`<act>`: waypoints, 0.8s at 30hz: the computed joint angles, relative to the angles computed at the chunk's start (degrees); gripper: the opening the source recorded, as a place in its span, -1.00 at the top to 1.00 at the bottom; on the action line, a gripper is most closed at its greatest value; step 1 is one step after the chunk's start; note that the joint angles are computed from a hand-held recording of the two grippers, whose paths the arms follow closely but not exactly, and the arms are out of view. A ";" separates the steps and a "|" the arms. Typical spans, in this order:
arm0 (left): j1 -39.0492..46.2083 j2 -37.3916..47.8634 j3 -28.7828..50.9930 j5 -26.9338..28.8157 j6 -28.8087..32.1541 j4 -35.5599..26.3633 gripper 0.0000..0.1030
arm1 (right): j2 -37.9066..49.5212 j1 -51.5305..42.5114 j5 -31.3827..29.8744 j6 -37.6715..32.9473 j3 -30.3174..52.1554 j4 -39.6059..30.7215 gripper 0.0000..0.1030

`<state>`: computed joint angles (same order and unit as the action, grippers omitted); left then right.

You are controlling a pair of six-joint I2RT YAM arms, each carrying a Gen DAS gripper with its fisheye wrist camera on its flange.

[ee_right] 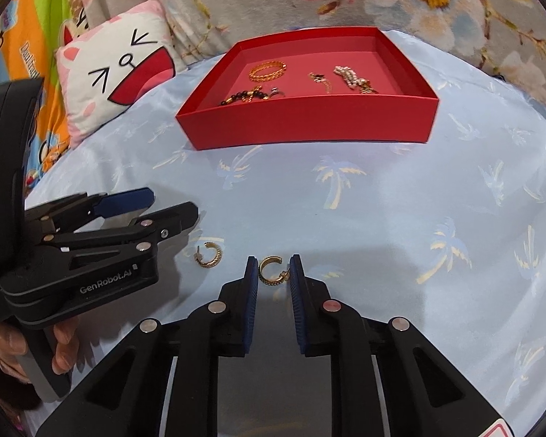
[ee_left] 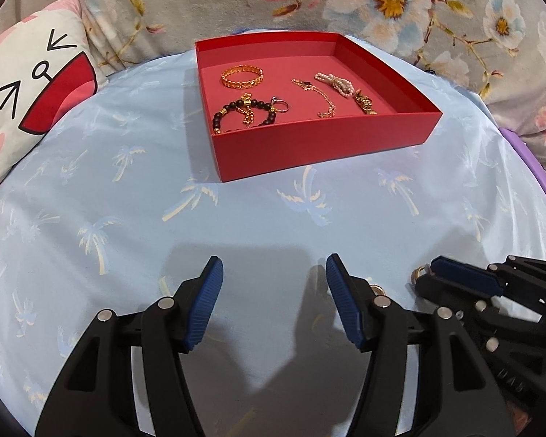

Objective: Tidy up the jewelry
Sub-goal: 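Grasp a gold hoop earring with the right tool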

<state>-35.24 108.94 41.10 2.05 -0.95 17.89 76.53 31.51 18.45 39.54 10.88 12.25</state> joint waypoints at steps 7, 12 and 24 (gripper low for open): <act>-2.63 -1.25 -1.84 1.14 2.43 0.52 -0.10 | -6.86 -4.86 -1.58 0.79 -4.29 -0.90 0.68; -4.33 -1.81 -2.71 1.95 3.59 0.40 -0.10 | -6.19 -4.80 -1.57 0.59 -3.85 -0.90 0.68; -5.01 -1.52 -2.45 2.39 4.67 -0.10 -0.06 | -5.25 -5.82 -2.74 -0.01 -4.03 0.32 0.67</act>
<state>-40.25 107.42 38.65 4.44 3.72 17.79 71.27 25.68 15.71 39.52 6.85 12.57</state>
